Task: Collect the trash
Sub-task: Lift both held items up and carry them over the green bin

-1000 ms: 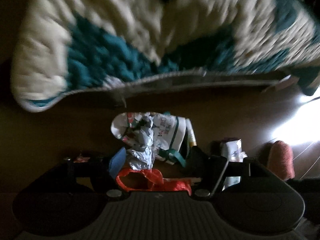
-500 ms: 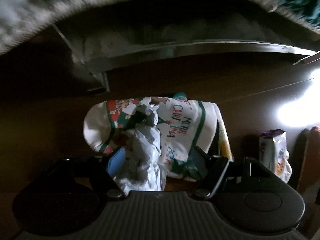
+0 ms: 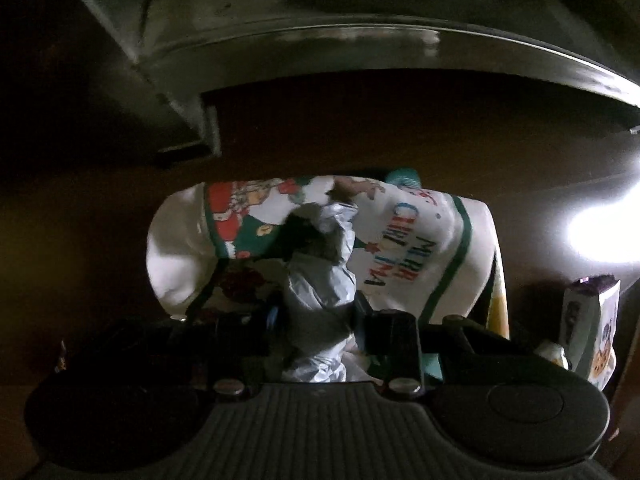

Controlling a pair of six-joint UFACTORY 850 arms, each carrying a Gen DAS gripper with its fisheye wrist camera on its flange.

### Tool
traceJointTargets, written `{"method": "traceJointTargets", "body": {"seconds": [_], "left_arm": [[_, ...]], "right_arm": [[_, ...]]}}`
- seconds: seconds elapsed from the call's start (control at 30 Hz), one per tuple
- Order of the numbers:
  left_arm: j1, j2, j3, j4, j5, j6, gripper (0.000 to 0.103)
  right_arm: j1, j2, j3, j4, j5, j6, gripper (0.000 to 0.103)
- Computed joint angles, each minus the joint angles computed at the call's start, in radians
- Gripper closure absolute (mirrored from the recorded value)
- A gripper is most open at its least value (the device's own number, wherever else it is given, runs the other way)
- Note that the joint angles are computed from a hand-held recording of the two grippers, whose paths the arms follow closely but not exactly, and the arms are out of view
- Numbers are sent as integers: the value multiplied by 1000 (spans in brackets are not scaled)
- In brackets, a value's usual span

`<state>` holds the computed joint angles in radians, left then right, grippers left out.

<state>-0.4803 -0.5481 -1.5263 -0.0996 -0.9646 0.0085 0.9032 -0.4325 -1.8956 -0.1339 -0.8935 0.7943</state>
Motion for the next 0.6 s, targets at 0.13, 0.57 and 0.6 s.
{"method": "traceJointTargets", "body": {"seconds": [0.13, 0.57, 0.6], "left_arm": [[-3, 13, 2, 28, 1, -23, 70], [-19, 192, -111, 4, -149, 7, 70], [-23, 208, -130, 6, -165, 2, 70]], "right_arm": [[3, -5, -6, -11, -7, 7, 94], [93, -24, -200, -233, -177, 201, 94], [103, -36, -235, -254, -202, 206, 94]]}}
